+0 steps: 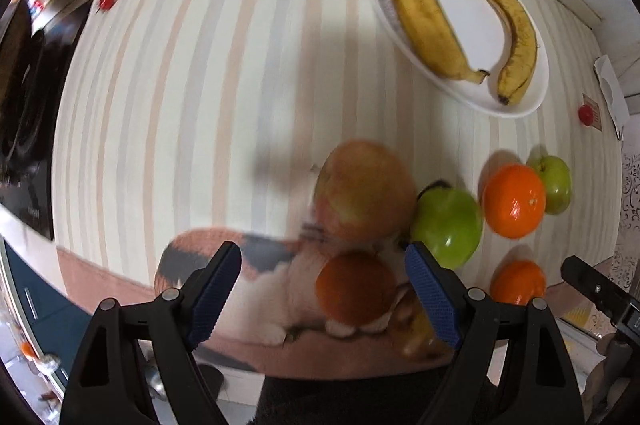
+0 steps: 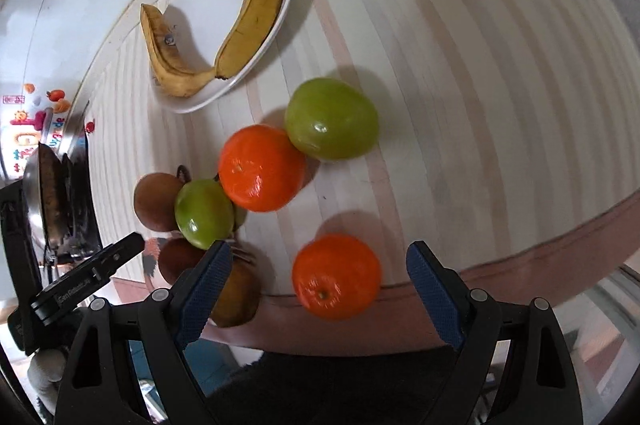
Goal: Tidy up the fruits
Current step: 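Grasp the red apple with the left tool while the right tool grasps an orange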
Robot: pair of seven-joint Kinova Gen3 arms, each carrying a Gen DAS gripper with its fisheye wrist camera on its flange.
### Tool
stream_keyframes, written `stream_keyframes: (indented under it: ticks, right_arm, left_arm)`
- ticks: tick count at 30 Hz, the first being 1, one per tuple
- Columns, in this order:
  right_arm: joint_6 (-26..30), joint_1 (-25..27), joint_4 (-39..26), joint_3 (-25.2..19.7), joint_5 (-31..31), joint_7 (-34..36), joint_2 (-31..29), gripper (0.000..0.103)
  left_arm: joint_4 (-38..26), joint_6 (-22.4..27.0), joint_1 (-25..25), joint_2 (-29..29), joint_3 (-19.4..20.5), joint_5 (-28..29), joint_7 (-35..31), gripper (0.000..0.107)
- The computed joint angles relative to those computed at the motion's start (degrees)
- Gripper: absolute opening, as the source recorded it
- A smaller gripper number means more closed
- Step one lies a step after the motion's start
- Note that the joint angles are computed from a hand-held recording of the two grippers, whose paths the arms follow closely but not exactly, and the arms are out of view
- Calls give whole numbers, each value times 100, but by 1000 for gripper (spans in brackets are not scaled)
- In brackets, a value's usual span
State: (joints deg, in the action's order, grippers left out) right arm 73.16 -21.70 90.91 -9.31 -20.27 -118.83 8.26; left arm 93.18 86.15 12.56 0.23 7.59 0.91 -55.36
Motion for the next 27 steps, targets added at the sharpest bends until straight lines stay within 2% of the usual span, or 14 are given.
stream_keyframes:
  ticks: [4,6,9,11,12,14,16,22,27]
  right_arm:
    - [-193,-15,-183,-14,-125,55,306,91]
    - [-284,-1,-265,-34,-274,95,517,87]
    - [-273,-79,-517,-67,-280,23,836,84]
    - [-301,-144,-604,-88,-252,-22,998,82]
    - [-306,-158,-640,-95,-257,-38,1070,80]
    - [-305,-223,-719,-108,-227,-110,1223,74]
    - [-374,-279,-709,-119,-214,-191,1293,70]
    - [-452,-361,-752,-150,-119,-239,1345,69]
    - [-420,-487,-937,-138,34,-363,1437,69]
  left_arm:
    - [-209,-56,99,439,58,-154,-241,84]
    - [-271,-59,159,614,53,-217,-312,84]
    - [-272,-207,140,774,-13,-63,-518,84]
    - [-288,-297,135,796,-47,7,-535,79]
    - [-293,-346,108,801,-73,98,-572,70]
    - [-322,-369,122,799,-79,72,-508,67]
    - [-320,-406,136,761,-84,14,-506,67]
    - [-277,-272,-3,595,-192,-230,-595,64]
    - [-151,-256,-366,512,-338,-17,-853,67]
